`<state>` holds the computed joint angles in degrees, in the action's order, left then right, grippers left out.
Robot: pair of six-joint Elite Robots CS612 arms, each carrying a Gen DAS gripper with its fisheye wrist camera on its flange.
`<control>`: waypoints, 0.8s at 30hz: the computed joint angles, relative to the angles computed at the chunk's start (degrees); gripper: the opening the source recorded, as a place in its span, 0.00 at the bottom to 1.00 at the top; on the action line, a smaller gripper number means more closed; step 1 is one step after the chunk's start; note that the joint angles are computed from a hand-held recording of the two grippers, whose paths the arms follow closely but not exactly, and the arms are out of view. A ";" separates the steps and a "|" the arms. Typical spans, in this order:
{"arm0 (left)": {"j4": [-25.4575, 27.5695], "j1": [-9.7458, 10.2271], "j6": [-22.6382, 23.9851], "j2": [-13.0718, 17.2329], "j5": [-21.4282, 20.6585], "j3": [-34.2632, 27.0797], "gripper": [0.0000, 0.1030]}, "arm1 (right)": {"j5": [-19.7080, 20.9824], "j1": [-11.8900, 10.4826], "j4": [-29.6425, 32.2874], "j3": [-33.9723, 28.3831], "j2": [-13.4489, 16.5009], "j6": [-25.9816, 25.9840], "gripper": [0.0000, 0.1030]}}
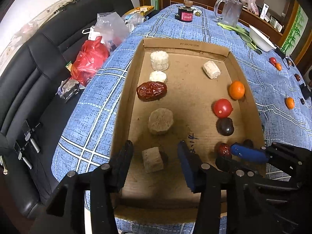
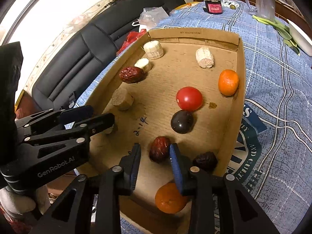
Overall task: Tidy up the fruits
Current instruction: 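Move both tools back over the last fruit on the cloth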
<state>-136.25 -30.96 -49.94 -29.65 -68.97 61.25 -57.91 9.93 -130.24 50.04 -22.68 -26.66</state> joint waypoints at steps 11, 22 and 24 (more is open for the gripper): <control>-2.20 -0.55 0.37 0.59 0.62 -3.12 0.47 | 2.07 -2.26 -6.46 4.09 -2.46 3.66 0.34; -0.40 -2.05 10.80 9.37 -4.07 -21.28 0.56 | -1.92 -7.98 -14.17 5.63 -2.72 16.50 0.33; 1.45 -2.44 12.63 12.23 -5.59 -26.73 0.56 | -3.84 -9.28 -15.24 5.51 -2.48 18.78 0.33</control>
